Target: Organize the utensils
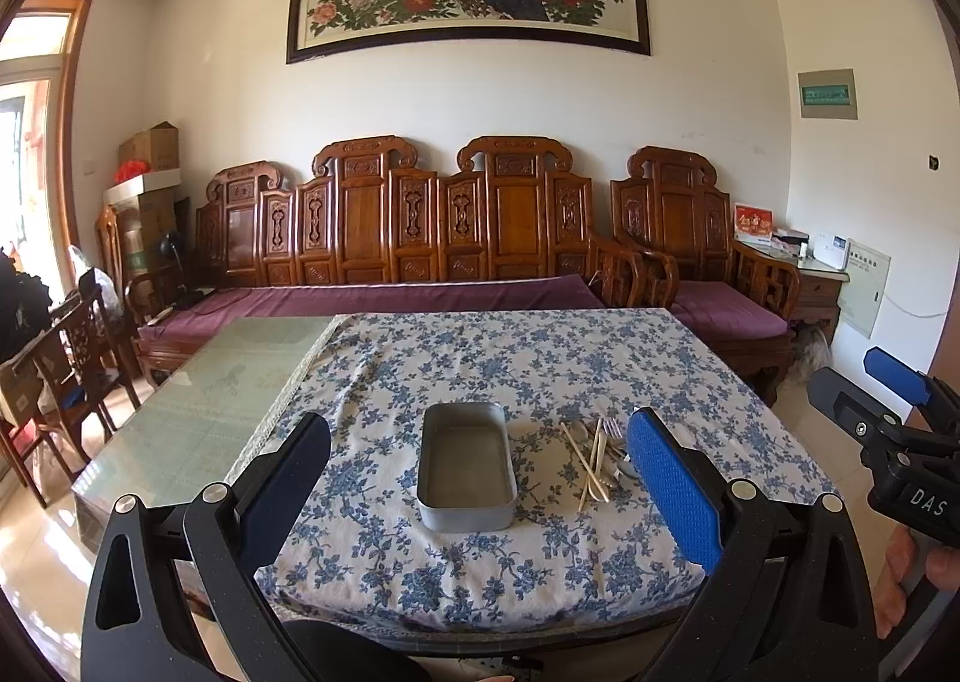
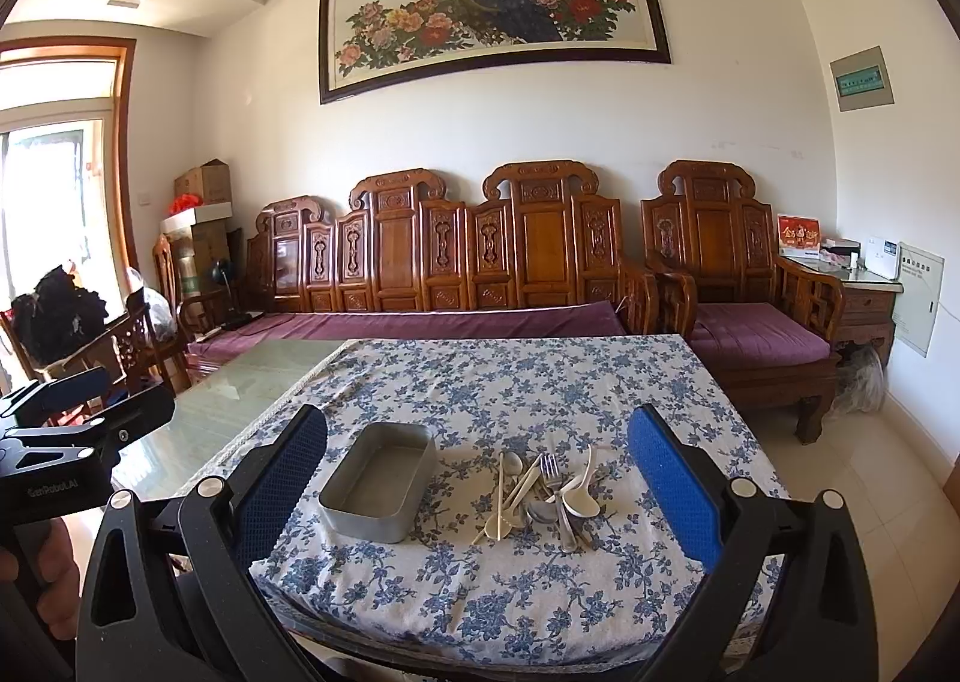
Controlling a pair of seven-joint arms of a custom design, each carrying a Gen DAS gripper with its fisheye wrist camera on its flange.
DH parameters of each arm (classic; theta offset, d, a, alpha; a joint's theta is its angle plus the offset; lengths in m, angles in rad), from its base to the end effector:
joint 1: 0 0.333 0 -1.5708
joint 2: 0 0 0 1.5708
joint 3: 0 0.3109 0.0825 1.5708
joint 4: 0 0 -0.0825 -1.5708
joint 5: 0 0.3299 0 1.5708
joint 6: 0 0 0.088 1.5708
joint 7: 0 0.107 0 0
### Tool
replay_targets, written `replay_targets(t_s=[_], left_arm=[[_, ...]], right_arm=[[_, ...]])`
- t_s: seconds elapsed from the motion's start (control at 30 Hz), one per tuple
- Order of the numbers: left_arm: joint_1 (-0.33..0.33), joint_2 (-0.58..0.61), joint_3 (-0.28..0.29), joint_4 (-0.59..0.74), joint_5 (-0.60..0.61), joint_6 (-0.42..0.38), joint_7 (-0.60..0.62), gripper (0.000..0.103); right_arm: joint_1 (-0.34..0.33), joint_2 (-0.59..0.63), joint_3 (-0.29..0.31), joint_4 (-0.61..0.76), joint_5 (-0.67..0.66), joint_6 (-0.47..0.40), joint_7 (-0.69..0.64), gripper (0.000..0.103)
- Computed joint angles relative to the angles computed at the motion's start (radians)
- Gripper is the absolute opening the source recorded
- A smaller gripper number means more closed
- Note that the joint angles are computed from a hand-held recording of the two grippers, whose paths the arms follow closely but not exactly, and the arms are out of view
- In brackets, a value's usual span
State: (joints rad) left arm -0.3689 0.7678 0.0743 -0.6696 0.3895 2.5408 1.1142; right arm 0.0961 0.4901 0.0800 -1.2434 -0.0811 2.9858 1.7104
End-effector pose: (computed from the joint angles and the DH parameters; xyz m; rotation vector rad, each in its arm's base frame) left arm 0.6837 -0.2454 0.6548 -1.4463 1.5652 -1.0080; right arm 0.6783 0.1079 0.6472 -1.4552 1.3555 -0.8776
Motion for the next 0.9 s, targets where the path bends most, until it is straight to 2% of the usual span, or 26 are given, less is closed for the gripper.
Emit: replay_targets(t_s=[0.03,0.07,0.2,0.27,0.3,0.77,0.9], left_arm=[[0.004,-0.001,-0.016,0.002,0.021,-0.011,-0.01,0.096],[-0.003,-0.017,0.002,-0.032,0.012,0.014,-0.013,0.096],[-0.007,-0.016,0.006,-0.027,0.01,0.018,-0.012,0.096],[-0.001,-0.051,-0.01,-0.096,0.048,0.046,-0.043,0.096],[-0.01,-0.051,0.009,-0.096,0.031,0.052,-0.037,0.096],[-0.012,-0.067,0.007,-0.124,0.04,0.067,-0.047,0.096],[-0.012,-0.063,0.006,-0.119,0.04,0.063,-0.046,0.096]], right_arm=[[0.0,0.0,0.0,-0.002,0.0,0.002,0.0,0.1],[-0.001,-0.001,0.001,-0.004,0.001,0.004,-0.001,0.1],[0.011,0.005,-0.008,0.013,-0.006,-0.004,0.01,0.1],[0.014,0.008,-0.012,0.018,-0.008,-0.006,0.014,0.1],[0.01,0.006,-0.007,0.015,-0.006,-0.005,0.01,0.1],[0.011,0.007,-0.009,0.003,-0.013,0.011,0.018,0.1],[-0.001,-0.006,0.006,-0.006,-0.007,0.007,0.007,0.1]])
